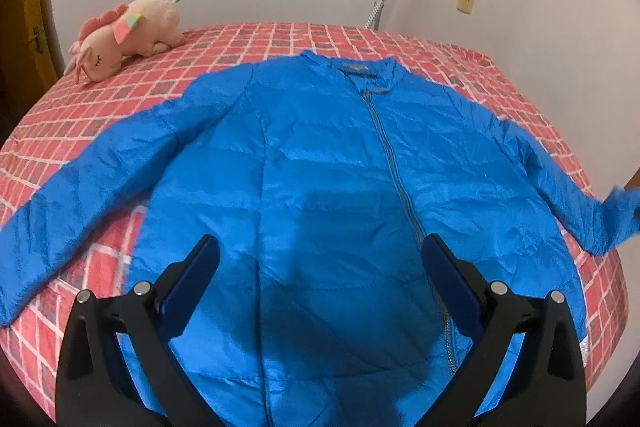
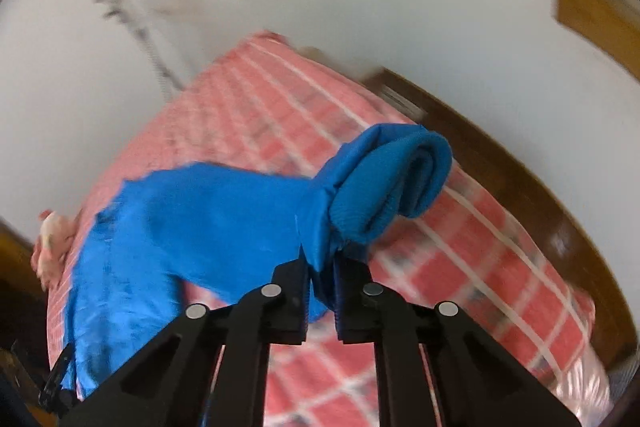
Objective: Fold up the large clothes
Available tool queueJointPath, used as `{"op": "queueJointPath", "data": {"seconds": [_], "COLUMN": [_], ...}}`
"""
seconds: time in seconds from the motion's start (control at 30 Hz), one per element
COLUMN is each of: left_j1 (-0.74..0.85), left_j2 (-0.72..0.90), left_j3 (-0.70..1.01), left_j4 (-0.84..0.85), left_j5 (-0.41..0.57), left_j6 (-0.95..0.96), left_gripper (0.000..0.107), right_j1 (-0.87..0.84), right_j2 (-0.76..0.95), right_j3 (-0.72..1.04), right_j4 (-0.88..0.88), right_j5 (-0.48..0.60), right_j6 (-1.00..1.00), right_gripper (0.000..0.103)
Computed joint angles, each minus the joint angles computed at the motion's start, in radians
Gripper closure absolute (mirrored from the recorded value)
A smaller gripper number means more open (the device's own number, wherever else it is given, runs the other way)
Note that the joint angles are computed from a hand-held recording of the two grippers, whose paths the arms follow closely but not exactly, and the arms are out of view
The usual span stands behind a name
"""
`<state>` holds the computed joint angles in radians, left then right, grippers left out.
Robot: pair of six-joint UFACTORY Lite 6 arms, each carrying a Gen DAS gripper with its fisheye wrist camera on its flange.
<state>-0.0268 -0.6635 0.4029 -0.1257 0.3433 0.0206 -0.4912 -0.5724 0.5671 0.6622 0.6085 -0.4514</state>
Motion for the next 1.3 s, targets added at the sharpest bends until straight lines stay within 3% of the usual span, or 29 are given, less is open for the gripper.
{"op": "queueJointPath", "data": {"seconds": [0.23,0.37,0.47,0.63,0.77,0.87,1.0,1.07,1.23,1.3], "left_j1": [0.081,0.181,0.204,0.202,0.198,0.193,0.174,0.145,0.028,-0.026], "left_j2": [0.072,0.195,0.269,0.384,0.479,0.529,0.585,0.628,0.798,0.901], "left_j3": [0.116,0.227,0.283,0.352,0.397,0.421,0.464,0.506,0.664,0.762], "left_j4": [-0.04,-0.219,-0.244,-0.246,-0.331,-0.392,-0.431,-0.436,-0.426,-0.458], "left_j5": [0.05,0.083,0.068,0.039,0.049,0.065,0.086,0.097,0.142,0.177], "left_j6": [0.094,0.3,0.336,0.348,0.432,0.491,0.514,0.49,0.405,0.39], "left_gripper": [0.007,0.007,0.007,0.007,0.007,0.007,0.007,0.007,0.007,0.007], "right_j1": [0.599,0.833,0.953,1.048,1.033,1.023,0.977,0.958,0.884,0.843], "right_j2": [0.272,0.501,0.706,1.006,1.199,1.215,1.062,0.981,0.862,0.86], "right_j3": [0.264,0.467,0.651,0.912,1.094,1.1,0.912,0.836,0.735,0.729], "right_j4": [-0.416,-0.655,-0.782,-0.751,-0.444,-0.134,0.163,0.104,-0.405,-0.513], "right_j5": [-0.226,-0.251,-0.236,-0.201,-0.164,-0.132,-0.13,-0.179,-0.271,-0.268], "right_j6": [0.607,0.878,1.007,0.969,0.621,0.307,-0.019,0.032,0.539,0.652], "right_gripper": [0.094,0.095,0.095,0.095,0.091,0.074,0.074,0.074,0.074,0.074]}}
